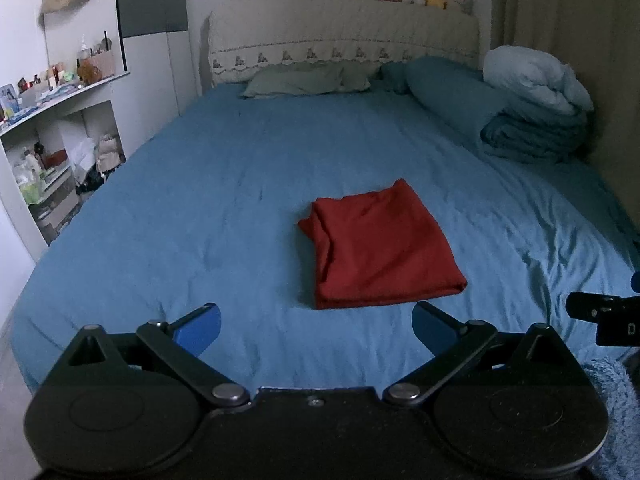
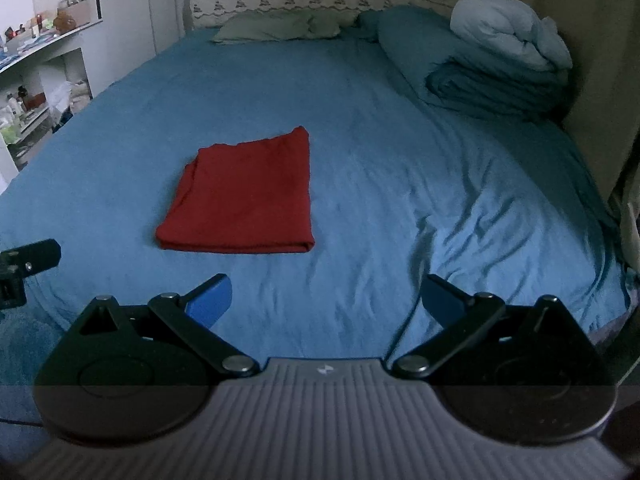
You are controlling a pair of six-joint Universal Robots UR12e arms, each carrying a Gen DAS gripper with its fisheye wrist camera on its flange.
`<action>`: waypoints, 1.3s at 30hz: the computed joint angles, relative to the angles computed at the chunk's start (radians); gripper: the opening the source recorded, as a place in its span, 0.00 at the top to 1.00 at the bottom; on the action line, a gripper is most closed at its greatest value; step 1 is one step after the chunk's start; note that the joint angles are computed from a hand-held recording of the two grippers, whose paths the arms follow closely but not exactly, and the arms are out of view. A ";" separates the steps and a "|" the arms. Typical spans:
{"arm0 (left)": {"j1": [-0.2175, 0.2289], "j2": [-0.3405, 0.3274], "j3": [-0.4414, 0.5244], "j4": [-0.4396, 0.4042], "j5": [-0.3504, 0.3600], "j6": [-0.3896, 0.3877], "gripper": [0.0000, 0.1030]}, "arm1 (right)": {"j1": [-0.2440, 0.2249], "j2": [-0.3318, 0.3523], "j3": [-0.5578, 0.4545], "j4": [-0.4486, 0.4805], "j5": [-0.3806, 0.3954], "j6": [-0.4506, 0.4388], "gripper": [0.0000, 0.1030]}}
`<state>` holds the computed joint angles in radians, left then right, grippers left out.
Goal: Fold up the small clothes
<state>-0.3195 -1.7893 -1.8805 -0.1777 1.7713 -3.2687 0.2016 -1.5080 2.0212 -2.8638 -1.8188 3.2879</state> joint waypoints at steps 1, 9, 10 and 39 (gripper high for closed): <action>0.000 0.000 -0.001 0.002 -0.001 0.002 0.00 | -0.001 0.000 0.000 0.002 -0.002 0.001 0.00; 0.001 0.005 -0.009 0.012 -0.008 0.003 0.00 | -0.005 -0.004 0.003 0.001 0.002 0.006 0.00; 0.000 0.005 -0.009 0.012 -0.006 0.001 0.00 | -0.007 -0.004 0.004 0.001 0.004 0.002 0.00; 0.001 0.017 -0.019 0.052 -0.007 0.036 0.00 | -0.008 -0.004 0.005 0.001 0.010 0.009 0.00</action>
